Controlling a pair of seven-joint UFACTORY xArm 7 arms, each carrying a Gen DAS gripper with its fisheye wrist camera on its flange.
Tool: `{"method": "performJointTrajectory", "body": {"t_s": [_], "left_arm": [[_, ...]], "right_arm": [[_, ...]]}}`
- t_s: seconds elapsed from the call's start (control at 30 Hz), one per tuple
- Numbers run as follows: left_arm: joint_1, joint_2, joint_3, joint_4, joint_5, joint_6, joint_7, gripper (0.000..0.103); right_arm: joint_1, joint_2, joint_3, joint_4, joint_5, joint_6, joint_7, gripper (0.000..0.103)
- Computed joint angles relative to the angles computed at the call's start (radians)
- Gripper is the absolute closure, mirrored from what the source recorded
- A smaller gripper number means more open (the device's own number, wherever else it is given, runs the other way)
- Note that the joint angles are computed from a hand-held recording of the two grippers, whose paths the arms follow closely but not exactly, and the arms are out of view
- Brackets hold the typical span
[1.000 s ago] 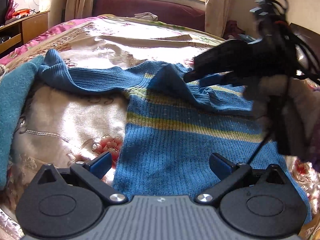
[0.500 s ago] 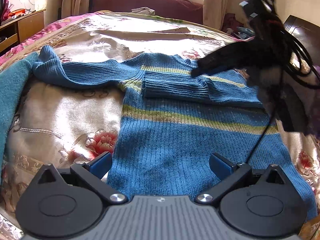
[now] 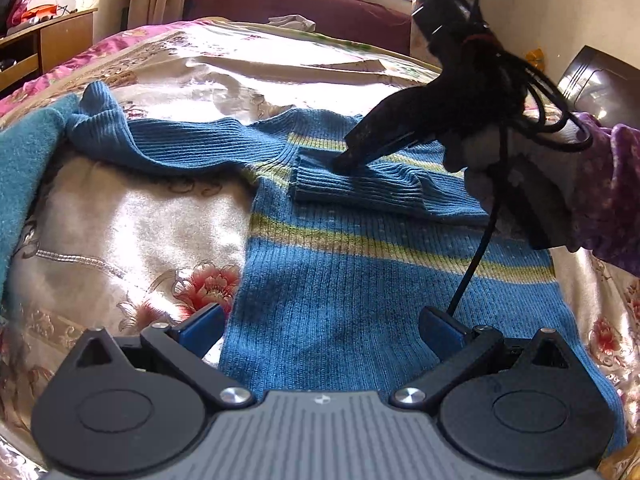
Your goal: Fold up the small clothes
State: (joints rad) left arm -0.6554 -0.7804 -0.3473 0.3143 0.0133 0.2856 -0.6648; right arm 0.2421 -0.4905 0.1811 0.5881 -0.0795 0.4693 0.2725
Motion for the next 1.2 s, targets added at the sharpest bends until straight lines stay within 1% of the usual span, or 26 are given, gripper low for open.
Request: {"method": "performJointTrajectory", "body": {"t_s": [0.13, 0.27, 0.37, 0.4, 0.5, 0.57, 0.63, 0.67, 0.73, 0.8, 0.87, 0.9, 0.93, 1.0, 1.1, 1.2], "left_arm": [[0.002, -0.001, -0.002, -0.001, 0.003, -0.004, 0.0, 0.0], [0.005, 0.0, -0.01, 0.0, 0.009, -0.003, -0.004, 0.0], [0.01, -0.003, -0.017, 0.0, 0.014, 0.0, -0.01, 0.0], [0.013, -0.005, -0.02, -0.001, 0.017, -0.001, -0.013, 0.0], [0.021, -0.006, -0.024, -0.002, 0.022, -0.007, -0.022, 0.0], [0.025, -0.007, -0.027, -0.003, 0.026, -0.009, -0.027, 0.0], [0.028, -0.012, -0.033, -0.004, 0.031, -0.011, -0.034, 0.0], [0.029, -0.014, -0.035, -0.005, 0.034, -0.012, -0.035, 0.0], [0.031, -0.017, -0.043, -0.006, 0.042, -0.015, -0.04, 0.0], [0.036, -0.014, -0.054, -0.003, 0.052, -0.017, -0.043, 0.0], [0.04, -0.011, -0.065, 0.0, 0.063, -0.017, -0.047, 0.0], [0.043, -0.01, -0.071, -0.001, 0.068, -0.02, -0.051, 0.0], [0.046, -0.008, -0.077, -0.001, 0.074, -0.021, -0.054, 0.0], [0.057, -0.009, -0.093, 0.002, 0.087, -0.012, -0.065, 0.0], [0.062, -0.011, -0.107, 0.012, 0.103, 0.018, -0.076, 0.0], [0.065, -0.034, -0.116, 0.024, 0.12, 0.055, -0.083, 0.0]], "right_arm": [[-0.031, -0.016, 0.027, -0.003, -0.028, -0.023, 0.053, 0.097], [-0.094, 0.009, 0.07, 0.007, -0.084, -0.078, 0.156, 0.097], [-0.087, 0.049, 0.065, 0.025, -0.098, -0.06, 0.177, 0.089], [-0.096, 0.047, 0.077, 0.018, -0.121, -0.067, 0.195, 0.089], [-0.096, -0.007, 0.083, -0.025, -0.148, -0.096, 0.236, 0.088], [-0.099, -0.08, 0.08, -0.075, -0.139, -0.122, 0.278, 0.088], [-0.113, -0.185, 0.087, -0.142, -0.129, -0.125, 0.326, 0.088], [-0.119, -0.249, 0.09, -0.178, -0.123, -0.108, 0.35, 0.088], [-0.136, -0.371, 0.089, -0.239, -0.117, -0.044, 0.379, 0.088], [-0.163, -0.484, 0.091, -0.291, -0.127, 0.048, 0.397, 0.088], [-0.201, -0.551, 0.094, -0.317, -0.136, 0.164, 0.422, 0.086], [-0.213, -0.572, 0.083, -0.331, -0.137, 0.201, 0.431, 0.085], [-0.22, -0.605, 0.061, -0.358, -0.138, 0.221, 0.431, 0.086], [-0.228, -0.67, 0.036, -0.398, -0.135, 0.224, 0.442, 0.086], [-0.221, -0.762, 0.032, -0.426, -0.113, 0.234, 0.474, 0.085], [-0.188, -0.85, 0.023, -0.45, -0.093, 0.271, 0.471, 0.083]]}}
